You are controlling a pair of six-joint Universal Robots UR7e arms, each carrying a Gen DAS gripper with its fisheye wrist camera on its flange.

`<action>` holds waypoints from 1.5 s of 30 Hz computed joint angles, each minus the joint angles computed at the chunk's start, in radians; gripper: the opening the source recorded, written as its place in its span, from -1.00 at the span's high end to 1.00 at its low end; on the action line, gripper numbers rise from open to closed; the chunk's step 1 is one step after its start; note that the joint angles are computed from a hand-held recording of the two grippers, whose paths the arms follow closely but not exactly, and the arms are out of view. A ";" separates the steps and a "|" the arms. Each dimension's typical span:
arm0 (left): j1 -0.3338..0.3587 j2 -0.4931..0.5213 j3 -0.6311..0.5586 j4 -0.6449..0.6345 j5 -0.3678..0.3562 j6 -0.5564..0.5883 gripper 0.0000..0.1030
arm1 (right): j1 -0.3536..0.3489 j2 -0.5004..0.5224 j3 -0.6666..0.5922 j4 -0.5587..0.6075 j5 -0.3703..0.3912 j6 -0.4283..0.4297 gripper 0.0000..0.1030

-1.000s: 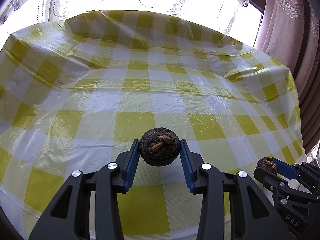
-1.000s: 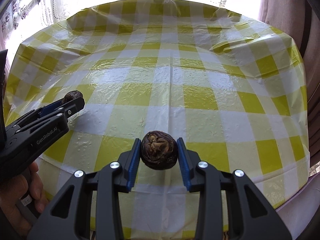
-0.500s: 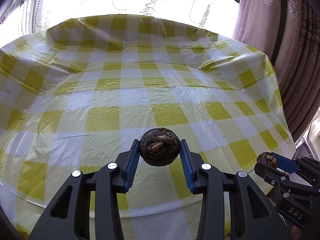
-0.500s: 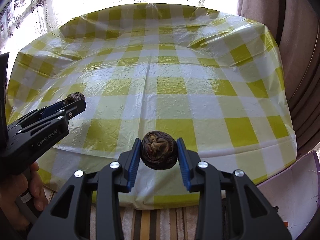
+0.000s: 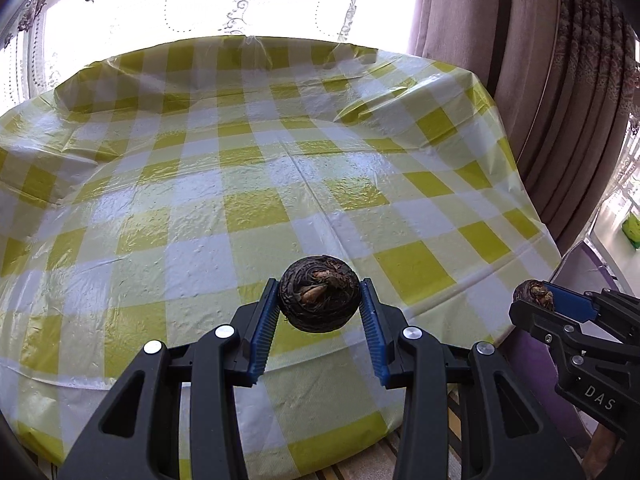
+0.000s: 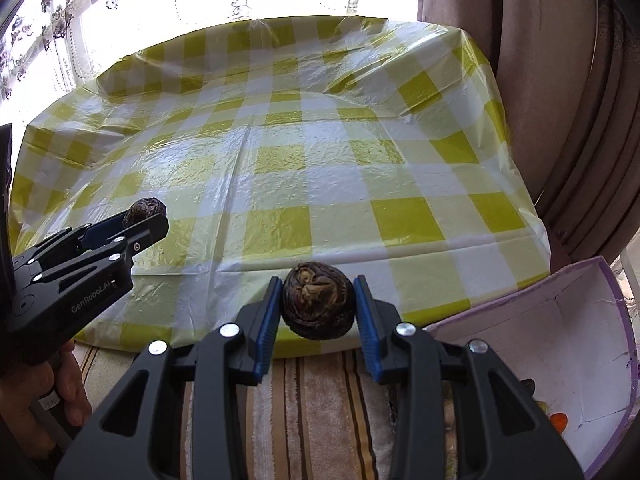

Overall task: Organize fruits
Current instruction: 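Carry both water chestnuts over the purple-rimmed box with both tools, then open the left tool to drop its water chestnut while the right tool releases its own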

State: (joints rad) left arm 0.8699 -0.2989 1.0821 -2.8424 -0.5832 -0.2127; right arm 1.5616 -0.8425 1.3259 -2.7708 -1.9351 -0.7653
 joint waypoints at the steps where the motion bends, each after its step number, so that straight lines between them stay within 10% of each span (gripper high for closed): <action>1: -0.004 0.006 -0.006 0.005 -0.005 0.004 0.26 | -0.004 -0.006 0.003 -0.003 -0.001 0.002 0.29; 22: -0.069 0.187 -0.238 0.174 -0.186 0.115 0.26 | -0.119 -0.109 0.064 -0.124 -0.039 0.022 0.29; 45: -0.091 0.521 -0.824 0.565 -0.285 0.199 0.27 | -0.221 -0.094 -0.008 -0.180 -0.170 0.027 0.29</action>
